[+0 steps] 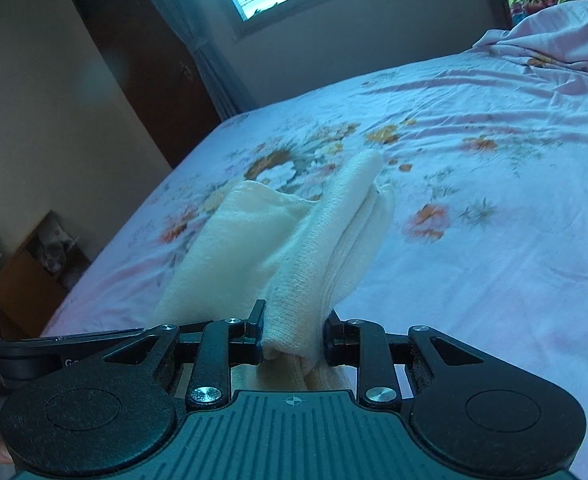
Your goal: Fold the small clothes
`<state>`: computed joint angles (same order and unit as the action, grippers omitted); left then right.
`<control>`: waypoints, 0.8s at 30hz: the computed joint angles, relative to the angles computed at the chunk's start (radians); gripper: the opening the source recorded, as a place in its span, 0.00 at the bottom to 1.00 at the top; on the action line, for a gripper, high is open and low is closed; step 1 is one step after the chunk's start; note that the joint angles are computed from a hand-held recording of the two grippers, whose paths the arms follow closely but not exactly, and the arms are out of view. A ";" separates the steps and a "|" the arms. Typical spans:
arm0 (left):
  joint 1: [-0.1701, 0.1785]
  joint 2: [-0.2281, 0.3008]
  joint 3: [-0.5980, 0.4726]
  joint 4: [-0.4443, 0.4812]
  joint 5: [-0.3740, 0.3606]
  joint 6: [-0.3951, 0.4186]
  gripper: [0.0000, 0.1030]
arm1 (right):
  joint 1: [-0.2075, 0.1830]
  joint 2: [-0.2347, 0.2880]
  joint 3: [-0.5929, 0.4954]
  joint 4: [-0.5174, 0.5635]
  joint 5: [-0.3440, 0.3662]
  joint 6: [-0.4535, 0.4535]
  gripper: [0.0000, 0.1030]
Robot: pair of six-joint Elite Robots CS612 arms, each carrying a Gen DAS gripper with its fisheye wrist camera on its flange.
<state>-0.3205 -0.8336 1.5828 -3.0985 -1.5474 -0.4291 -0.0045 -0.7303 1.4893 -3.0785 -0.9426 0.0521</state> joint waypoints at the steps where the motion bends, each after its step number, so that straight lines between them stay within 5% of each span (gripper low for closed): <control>1: 0.003 0.005 0.000 0.006 -0.002 0.001 0.27 | 0.004 0.004 0.000 0.006 -0.013 -0.003 0.25; 6: 0.002 0.034 -0.006 0.054 0.010 -0.007 0.32 | 0.009 0.022 0.013 0.044 -0.087 0.007 0.25; 8: -0.006 0.044 0.002 0.052 0.050 0.000 0.47 | 0.009 0.030 0.015 0.062 -0.133 0.009 0.26; 10: -0.013 0.046 0.003 0.077 0.108 -0.018 0.79 | 0.010 0.034 0.012 0.100 -0.175 0.020 0.42; 12: -0.010 0.042 0.008 0.081 0.110 -0.026 0.80 | 0.008 0.030 0.019 0.085 -0.216 0.040 0.53; 17: -0.033 0.002 0.045 0.065 0.200 0.010 0.73 | 0.006 -0.019 0.077 -0.027 -0.255 0.028 0.53; 24: -0.057 -0.046 0.111 0.019 0.206 0.027 0.71 | 0.013 -0.096 0.205 -0.112 -0.172 -0.117 0.53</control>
